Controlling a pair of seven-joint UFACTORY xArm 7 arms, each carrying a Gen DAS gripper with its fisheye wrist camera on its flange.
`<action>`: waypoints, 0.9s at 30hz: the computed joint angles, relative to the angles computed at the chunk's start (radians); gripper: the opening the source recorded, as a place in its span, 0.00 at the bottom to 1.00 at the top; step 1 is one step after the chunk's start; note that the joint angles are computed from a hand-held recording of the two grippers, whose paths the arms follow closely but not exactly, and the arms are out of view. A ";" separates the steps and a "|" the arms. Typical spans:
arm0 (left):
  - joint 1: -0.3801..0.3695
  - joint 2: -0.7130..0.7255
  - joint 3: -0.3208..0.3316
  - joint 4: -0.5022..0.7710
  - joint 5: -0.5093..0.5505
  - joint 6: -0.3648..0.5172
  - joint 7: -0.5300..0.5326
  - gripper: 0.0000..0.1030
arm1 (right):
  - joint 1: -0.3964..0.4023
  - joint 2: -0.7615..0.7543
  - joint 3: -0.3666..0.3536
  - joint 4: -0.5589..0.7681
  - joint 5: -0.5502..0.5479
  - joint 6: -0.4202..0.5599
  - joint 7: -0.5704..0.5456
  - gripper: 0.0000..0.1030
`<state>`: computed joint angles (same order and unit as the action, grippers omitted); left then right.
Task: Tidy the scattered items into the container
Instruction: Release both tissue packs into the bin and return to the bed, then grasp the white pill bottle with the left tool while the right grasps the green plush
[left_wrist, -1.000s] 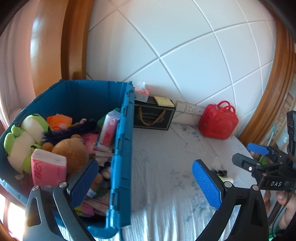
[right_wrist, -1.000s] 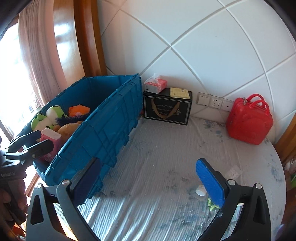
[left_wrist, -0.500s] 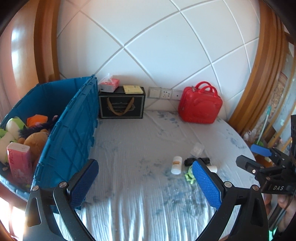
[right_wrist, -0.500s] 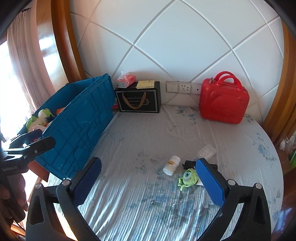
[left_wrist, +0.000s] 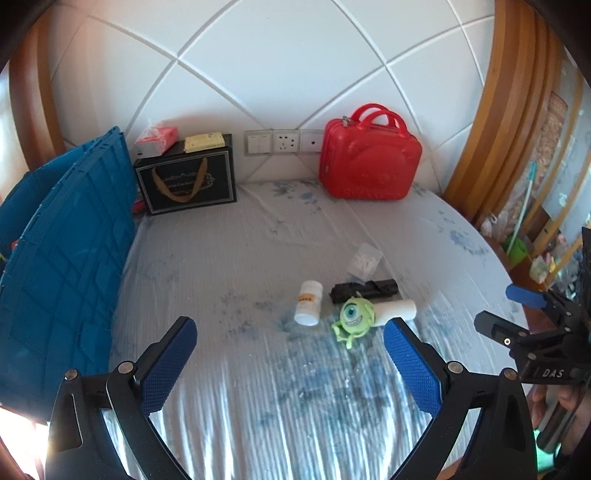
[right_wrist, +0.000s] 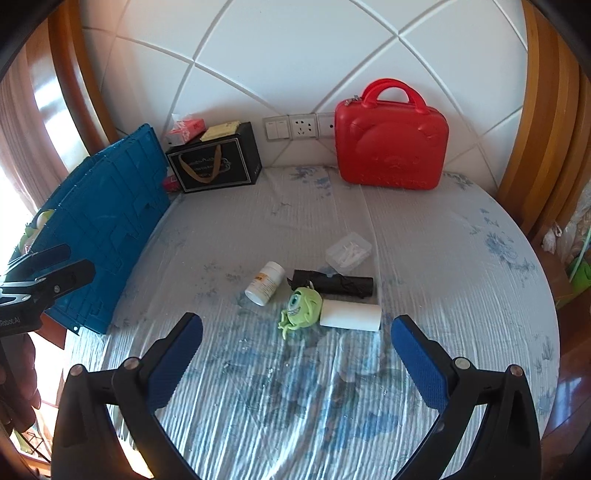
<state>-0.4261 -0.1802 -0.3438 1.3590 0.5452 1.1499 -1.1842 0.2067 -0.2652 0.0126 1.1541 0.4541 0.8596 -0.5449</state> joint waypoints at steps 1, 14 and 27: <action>0.001 0.026 0.002 0.009 -0.003 -0.006 0.010 0.99 | -0.003 0.013 -0.005 0.000 -0.001 -0.001 -0.006 1.00; -0.027 0.298 0.141 0.003 -0.011 -0.258 0.089 0.99 | -0.067 0.156 0.010 -0.039 -0.036 -0.054 -0.027 1.00; -0.021 0.606 0.268 0.096 -0.161 -0.435 0.294 0.97 | -0.078 0.203 0.029 -0.101 -0.066 -0.081 -0.014 1.00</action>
<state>-0.4471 0.4257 -0.0761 1.4555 0.3847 0.7149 -0.8905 0.1288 -0.0625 0.0413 1.0530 0.3884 0.7786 -0.5592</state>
